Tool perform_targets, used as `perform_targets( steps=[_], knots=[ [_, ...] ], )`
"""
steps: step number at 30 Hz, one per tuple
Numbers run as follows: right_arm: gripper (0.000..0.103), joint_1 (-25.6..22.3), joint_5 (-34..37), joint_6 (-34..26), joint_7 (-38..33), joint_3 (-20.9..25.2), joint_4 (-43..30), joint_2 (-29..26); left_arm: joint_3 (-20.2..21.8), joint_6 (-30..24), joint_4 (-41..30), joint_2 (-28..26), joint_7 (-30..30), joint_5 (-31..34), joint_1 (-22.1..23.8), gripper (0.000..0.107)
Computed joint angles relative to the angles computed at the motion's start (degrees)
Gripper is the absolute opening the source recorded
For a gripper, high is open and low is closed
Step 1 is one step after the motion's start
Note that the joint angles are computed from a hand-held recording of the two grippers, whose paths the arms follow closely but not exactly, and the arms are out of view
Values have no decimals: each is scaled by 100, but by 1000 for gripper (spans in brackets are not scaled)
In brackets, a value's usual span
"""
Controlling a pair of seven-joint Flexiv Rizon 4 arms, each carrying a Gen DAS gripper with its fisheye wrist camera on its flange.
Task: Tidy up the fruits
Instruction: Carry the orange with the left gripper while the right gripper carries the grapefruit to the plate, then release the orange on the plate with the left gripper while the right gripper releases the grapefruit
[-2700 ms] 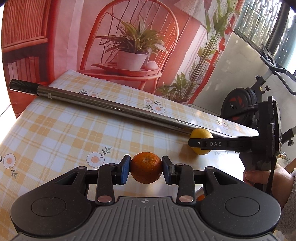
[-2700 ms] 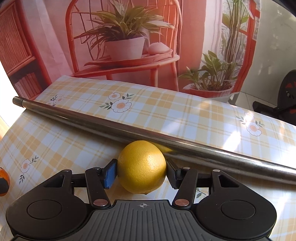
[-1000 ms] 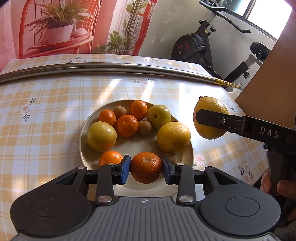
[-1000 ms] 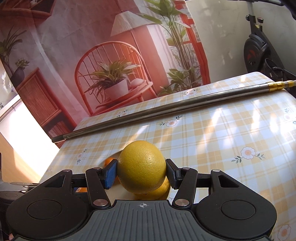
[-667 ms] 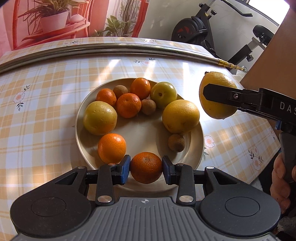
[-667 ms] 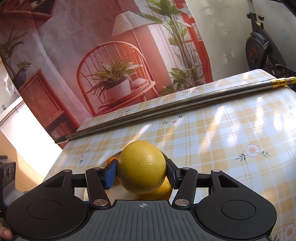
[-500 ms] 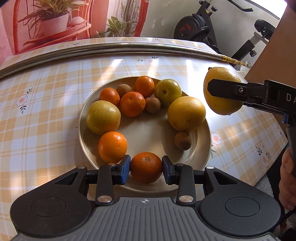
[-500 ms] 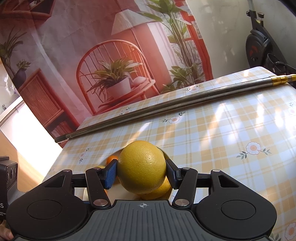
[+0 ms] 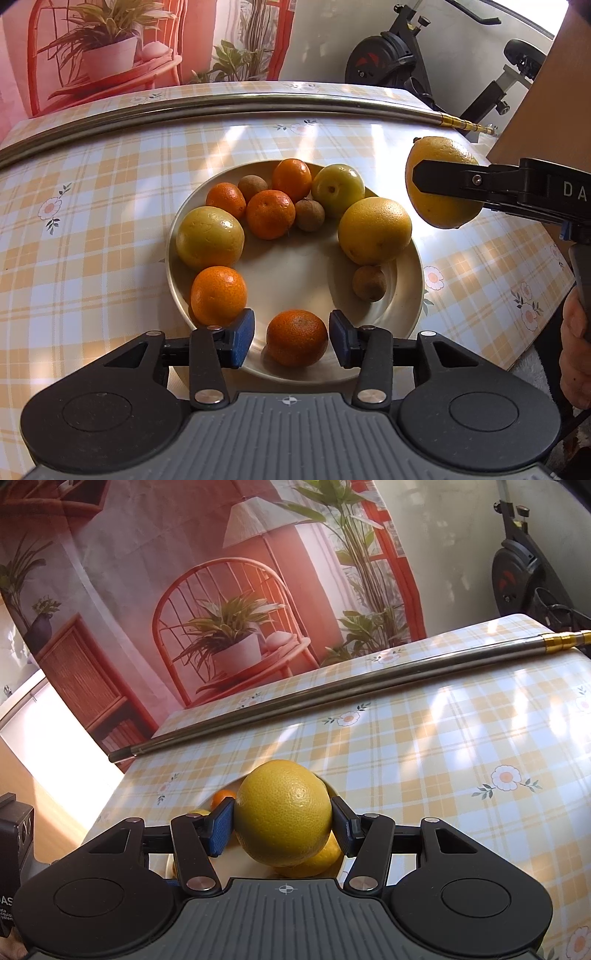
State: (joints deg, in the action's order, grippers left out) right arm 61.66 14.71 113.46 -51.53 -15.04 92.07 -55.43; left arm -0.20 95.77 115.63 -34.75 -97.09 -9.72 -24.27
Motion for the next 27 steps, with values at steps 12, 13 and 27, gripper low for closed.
perform_targets(
  steps=[12,13,27],
  knots=[
    [51,-99,-641,-471,-65,18,-374,-31,-303,1106,531,315,-318,-238,435,50],
    [51,-131,-750,-532,-61,44,-434,-45,-141,1186,547,333,-361,-352,301,50],
    [51,-400,-2647,-2072,307,379,-1352,-302,1615,1866,589,184,645,-2689,-1637,57]
  ],
)
